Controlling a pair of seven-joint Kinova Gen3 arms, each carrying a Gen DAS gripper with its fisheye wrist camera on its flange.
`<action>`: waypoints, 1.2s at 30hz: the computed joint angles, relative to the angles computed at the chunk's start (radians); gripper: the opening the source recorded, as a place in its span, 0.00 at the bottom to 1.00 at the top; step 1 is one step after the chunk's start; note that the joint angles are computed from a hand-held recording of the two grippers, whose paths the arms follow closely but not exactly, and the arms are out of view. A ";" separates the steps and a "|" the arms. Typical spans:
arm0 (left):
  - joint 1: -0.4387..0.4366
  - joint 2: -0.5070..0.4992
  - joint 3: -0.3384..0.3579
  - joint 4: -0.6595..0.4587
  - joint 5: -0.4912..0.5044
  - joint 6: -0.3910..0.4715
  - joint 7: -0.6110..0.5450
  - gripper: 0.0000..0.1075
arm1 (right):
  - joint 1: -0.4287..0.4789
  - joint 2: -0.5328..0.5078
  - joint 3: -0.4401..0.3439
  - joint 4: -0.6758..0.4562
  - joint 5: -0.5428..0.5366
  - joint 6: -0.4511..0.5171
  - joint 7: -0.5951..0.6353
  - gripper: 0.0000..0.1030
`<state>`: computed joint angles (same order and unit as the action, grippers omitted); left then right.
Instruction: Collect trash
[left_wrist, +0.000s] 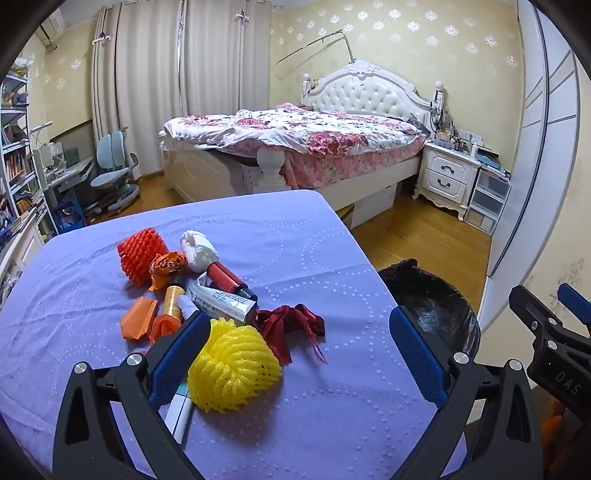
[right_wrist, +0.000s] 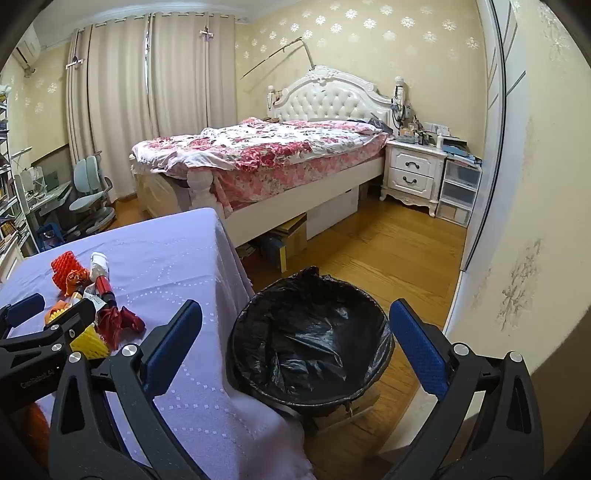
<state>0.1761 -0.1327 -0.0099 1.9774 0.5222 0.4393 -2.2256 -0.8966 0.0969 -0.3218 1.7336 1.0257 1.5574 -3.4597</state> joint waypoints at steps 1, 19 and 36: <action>0.007 0.002 -0.015 -0.004 0.023 0.014 -0.009 0.90 | 0.000 0.000 0.000 0.000 -0.001 0.000 0.001 0.96; -0.004 -0.008 -0.006 0.001 -0.007 0.011 0.007 0.90 | -0.004 -0.003 -0.003 -0.001 -0.010 0.008 0.000 0.96; -0.007 0.000 -0.004 0.010 0.001 0.004 -0.001 0.90 | -0.005 0.000 -0.002 -0.004 -0.013 0.005 -0.004 0.96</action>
